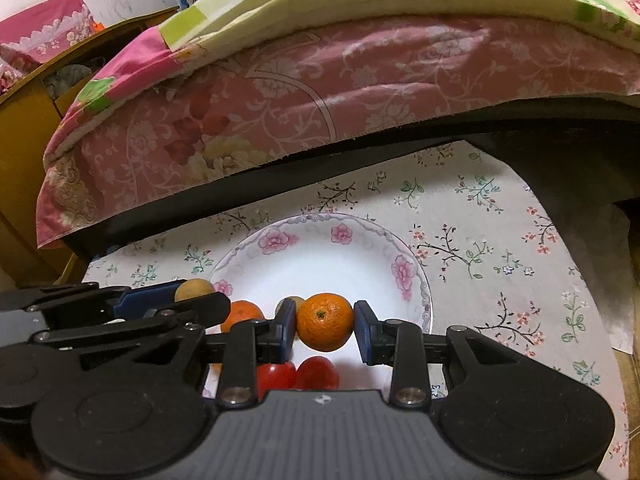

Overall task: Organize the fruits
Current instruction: 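Carry the tan fruit and orange over the white plate, then lower both fruits into the plate and open both tools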

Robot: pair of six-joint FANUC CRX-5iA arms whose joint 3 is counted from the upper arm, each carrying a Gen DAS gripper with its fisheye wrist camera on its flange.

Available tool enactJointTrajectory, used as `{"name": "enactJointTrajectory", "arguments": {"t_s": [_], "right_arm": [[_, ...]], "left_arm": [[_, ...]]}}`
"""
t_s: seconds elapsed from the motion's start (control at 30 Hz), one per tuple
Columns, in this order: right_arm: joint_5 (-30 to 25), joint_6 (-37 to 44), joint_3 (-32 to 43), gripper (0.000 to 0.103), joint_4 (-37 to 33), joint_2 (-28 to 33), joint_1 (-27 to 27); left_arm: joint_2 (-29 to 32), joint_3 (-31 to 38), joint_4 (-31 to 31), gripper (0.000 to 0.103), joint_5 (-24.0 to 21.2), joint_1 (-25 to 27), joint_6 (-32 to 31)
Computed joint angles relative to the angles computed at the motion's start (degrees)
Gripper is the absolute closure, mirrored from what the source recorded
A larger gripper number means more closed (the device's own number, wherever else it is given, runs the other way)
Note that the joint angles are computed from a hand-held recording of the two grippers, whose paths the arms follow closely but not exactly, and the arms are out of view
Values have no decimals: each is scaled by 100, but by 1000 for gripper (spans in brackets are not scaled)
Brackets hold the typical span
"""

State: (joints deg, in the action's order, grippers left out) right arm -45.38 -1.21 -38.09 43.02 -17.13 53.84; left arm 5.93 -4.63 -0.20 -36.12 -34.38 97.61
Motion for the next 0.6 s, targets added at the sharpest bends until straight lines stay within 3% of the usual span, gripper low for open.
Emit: {"name": "enactJointTrajectory", "arguments": {"t_s": [0.6], "right_arm": [[192,91,-7,71,-90,137,-157]], "left_arm": [[165,6,168,69,47,69,-165]]}}
